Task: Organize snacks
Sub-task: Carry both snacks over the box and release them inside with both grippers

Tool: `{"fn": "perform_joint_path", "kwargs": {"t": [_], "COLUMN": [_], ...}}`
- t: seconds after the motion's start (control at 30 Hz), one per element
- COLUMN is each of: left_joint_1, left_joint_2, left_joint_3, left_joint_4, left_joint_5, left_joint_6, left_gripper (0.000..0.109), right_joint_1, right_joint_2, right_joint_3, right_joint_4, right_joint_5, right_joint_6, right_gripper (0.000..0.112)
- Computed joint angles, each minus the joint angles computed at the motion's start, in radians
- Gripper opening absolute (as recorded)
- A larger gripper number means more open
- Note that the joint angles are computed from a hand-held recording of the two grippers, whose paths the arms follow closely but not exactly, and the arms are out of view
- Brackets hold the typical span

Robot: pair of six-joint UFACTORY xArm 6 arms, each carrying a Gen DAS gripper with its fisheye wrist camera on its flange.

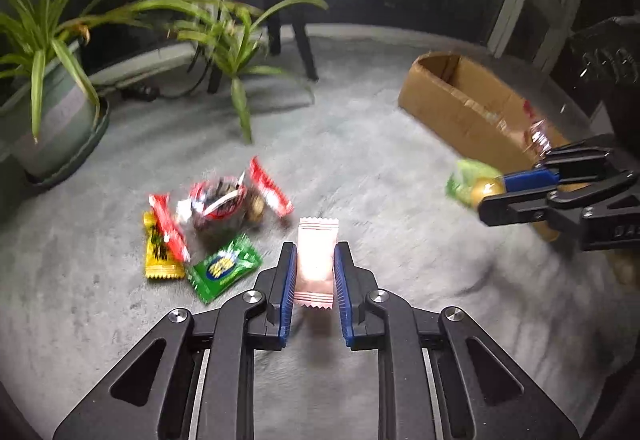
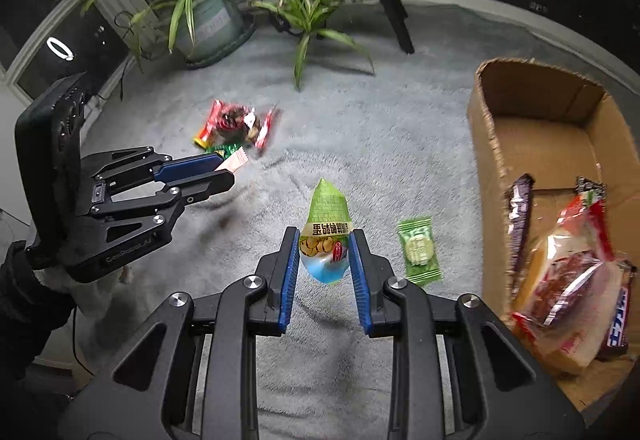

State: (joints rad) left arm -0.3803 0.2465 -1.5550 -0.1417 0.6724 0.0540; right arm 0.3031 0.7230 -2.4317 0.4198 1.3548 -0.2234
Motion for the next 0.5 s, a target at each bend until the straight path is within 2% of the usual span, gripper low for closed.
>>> {"fn": "perform_joint_path", "kwargs": {"t": [0.27, 0.5], "left_joint_1": [-0.033, -0.079], "left_joint_2": [0.036, 0.147], "left_joint_3": [-0.120, -0.294], "left_joint_4": [-0.088, -0.119], "left_joint_5": [-0.011, -0.009], "left_joint_6": [0.006, -0.034], "left_gripper": [0.017, 0.017], "right_joint_1": [-0.059, -0.140], "right_joint_2": [-0.099, -0.124], "right_joint_3": [0.110, 0.136], "right_joint_4": [0.019, -0.012], "right_joint_5": [-0.101, -0.149], "right_joint_6": [-0.013, 0.016], "right_gripper": [0.026, 0.026]}}
